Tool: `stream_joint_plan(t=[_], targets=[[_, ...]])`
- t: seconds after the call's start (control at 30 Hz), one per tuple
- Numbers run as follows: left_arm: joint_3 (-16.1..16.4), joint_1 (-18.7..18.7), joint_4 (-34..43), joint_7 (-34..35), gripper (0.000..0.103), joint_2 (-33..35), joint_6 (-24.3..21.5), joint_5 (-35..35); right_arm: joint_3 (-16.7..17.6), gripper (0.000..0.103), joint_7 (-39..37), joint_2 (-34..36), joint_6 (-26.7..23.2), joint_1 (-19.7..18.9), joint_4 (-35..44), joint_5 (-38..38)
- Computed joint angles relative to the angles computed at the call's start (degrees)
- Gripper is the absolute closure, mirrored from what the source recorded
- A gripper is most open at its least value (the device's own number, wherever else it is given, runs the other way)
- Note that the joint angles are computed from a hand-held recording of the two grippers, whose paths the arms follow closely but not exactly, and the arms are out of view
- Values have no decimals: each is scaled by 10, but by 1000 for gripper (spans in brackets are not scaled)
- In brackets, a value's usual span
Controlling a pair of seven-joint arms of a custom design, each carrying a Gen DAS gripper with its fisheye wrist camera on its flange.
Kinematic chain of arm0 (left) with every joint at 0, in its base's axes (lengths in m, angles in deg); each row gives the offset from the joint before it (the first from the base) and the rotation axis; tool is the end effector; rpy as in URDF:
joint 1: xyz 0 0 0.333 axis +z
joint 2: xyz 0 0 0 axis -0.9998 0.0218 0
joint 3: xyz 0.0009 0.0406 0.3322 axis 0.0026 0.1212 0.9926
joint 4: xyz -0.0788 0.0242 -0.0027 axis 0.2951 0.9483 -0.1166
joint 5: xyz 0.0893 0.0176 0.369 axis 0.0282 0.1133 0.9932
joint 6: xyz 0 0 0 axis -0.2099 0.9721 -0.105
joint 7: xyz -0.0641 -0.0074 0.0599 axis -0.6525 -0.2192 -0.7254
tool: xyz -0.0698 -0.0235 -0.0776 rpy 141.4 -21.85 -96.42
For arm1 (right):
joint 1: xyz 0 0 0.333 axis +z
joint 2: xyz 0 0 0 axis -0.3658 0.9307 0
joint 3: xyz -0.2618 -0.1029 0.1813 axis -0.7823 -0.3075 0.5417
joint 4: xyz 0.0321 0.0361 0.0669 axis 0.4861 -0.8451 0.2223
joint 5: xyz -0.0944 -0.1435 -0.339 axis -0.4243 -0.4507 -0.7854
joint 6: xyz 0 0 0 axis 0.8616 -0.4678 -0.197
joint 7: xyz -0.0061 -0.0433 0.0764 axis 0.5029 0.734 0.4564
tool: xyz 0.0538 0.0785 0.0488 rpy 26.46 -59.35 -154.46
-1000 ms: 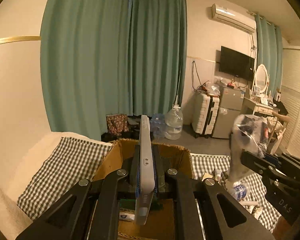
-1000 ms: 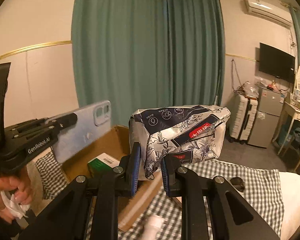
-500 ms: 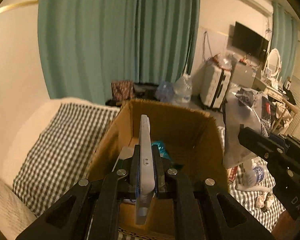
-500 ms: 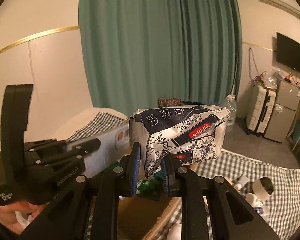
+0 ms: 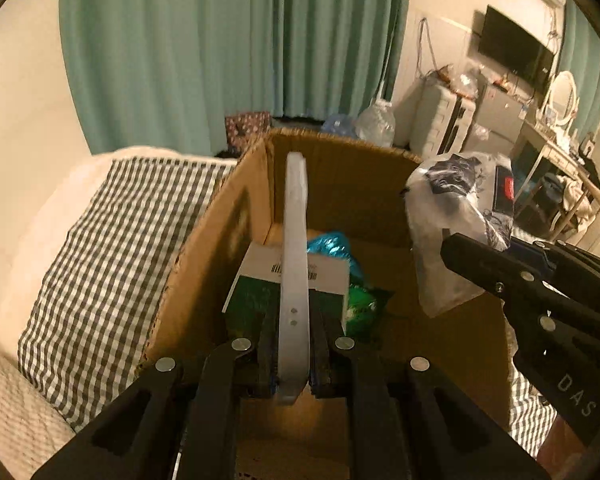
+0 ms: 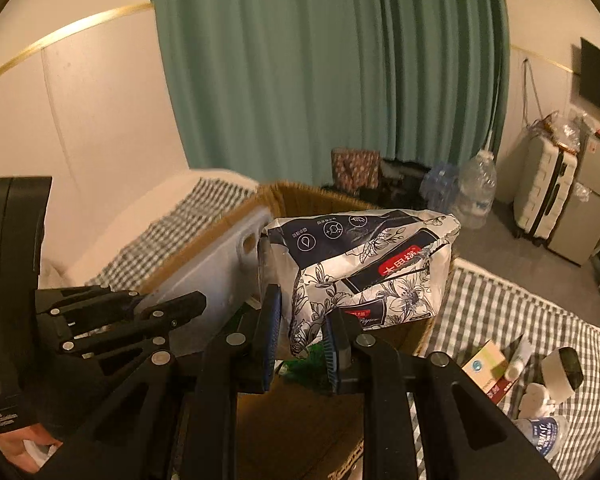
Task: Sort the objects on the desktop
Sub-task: 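Open both tools to drop the phone and tissue pouch into the box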
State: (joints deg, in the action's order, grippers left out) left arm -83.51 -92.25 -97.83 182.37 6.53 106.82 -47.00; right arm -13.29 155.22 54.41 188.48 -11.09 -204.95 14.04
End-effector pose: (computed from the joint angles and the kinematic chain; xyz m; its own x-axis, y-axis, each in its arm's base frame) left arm 0.6559 -0.1338 0.5604 -0.4607 -0.8866 0.0410 -0.6898 0.3286 -0.6451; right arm 0.5554 0.1461 0.5806 -0.0264 -0.9954 -0.0915 -0.6402 0.0872 -0.7632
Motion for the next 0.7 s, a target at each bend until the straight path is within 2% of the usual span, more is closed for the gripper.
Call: stream_joint_plan(t=[0.1,0.13,0.2,0.23,0.27,0.3,0.4,0.57,0.7], targets=[[7,-8,4,-20,91,6,-5,26,-2,80,-38,12,-7,5,6,34],[8,-10,4,-26,86,6,-3,34,-1,78,-39,13,-8,5,6,32],[9,-12,-2,-35,73,1,4,41,-1,72,-30,15,-11,5,8,17],[8,-10,-7,-34,60,-3,13,37,-1,69,-25,15,-11,4,8,10],[6,-8,-10,-31,50,-6,20,31,-1,62,-11,14,-10,4,6,-4],[4,-6,-17,-29,47,-12,34,25,0,55,9,11,-5,3,2,-22],[-8,6,-24,4,44,-19,54,-19,-1,49,69,-4,17,-7,-13,-71],[-12,2,-39,31,25,-33,92,-46,9,47,151,-41,24,-30,-37,-148],[-22,2,-49,65,22,-47,105,-86,23,40,218,-78,20,-57,-53,-212]])
